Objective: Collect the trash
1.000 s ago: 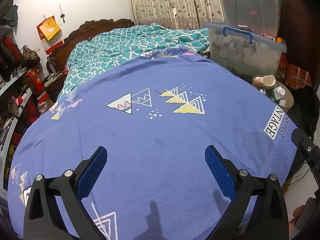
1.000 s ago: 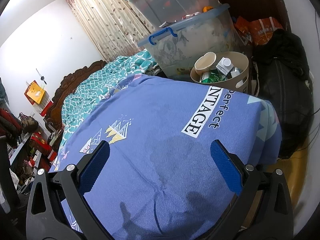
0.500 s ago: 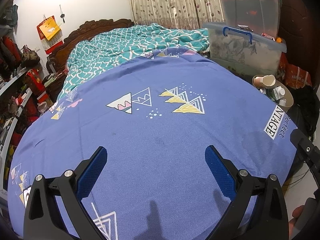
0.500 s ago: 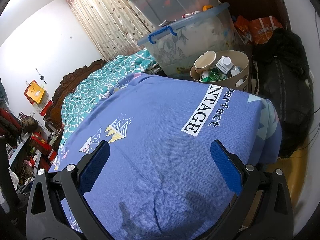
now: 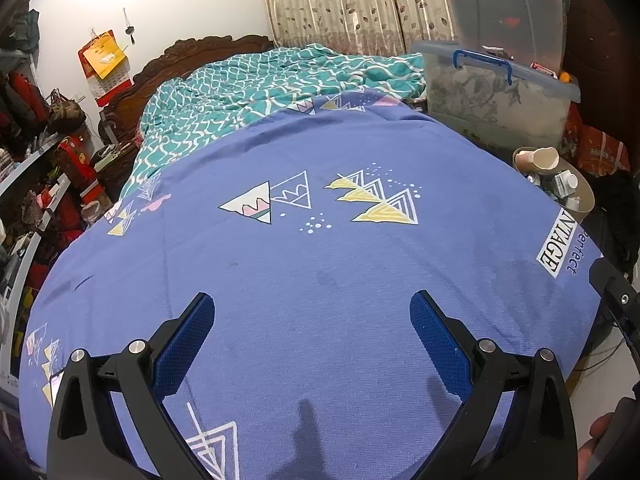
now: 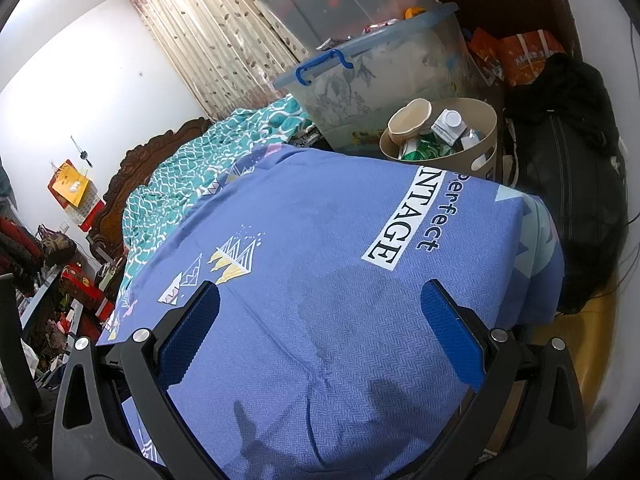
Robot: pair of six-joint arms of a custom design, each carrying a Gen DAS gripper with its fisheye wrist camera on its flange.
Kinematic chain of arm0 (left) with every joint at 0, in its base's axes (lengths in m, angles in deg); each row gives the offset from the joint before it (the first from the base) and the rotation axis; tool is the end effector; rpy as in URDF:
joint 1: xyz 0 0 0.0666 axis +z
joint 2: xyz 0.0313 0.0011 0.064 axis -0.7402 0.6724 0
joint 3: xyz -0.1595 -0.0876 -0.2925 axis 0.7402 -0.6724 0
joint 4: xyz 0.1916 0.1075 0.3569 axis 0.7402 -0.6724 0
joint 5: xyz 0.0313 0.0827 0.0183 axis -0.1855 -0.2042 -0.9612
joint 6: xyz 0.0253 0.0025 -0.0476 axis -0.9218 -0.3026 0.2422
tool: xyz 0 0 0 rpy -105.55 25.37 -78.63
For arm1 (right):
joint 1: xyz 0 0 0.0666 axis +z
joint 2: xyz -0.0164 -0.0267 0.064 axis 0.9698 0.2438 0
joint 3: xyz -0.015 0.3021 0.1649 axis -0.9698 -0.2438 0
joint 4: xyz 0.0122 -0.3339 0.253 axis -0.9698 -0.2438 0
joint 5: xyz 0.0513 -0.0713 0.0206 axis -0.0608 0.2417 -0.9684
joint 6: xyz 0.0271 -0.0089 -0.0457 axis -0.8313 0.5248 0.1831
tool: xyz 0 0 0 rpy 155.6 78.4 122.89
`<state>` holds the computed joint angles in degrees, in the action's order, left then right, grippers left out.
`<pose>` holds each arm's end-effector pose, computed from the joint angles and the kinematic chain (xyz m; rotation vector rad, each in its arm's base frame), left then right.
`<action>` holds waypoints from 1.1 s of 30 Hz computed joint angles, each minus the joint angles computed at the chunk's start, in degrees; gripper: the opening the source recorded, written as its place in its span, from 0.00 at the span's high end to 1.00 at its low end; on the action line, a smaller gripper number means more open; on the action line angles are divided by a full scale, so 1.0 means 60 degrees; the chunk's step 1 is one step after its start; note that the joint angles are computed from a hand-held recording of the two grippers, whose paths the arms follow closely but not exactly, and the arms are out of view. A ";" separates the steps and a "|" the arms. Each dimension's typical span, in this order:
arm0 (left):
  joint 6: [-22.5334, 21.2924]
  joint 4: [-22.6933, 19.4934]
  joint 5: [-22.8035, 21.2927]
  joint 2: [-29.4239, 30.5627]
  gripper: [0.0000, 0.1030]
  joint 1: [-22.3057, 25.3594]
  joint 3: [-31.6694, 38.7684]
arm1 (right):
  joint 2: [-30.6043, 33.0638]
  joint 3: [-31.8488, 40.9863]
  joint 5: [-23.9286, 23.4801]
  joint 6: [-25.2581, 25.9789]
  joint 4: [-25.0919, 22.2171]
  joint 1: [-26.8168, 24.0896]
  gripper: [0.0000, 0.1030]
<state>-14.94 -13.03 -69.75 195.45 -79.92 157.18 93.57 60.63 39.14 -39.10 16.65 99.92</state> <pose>0.5955 -0.3473 0.4247 -0.3615 2.3533 0.4313 0.6485 0.2910 0.3950 0.1516 2.1735 0.6610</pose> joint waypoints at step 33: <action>0.0026 0.0080 0.0019 -0.0132 0.08 0.0002 -0.0279 | 0.0041 0.0093 -0.0004 -0.0012 -0.0072 0.0001 0.03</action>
<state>-14.78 -12.55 -69.64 194.65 -79.91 155.51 93.82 61.19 39.12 -39.18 16.21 99.93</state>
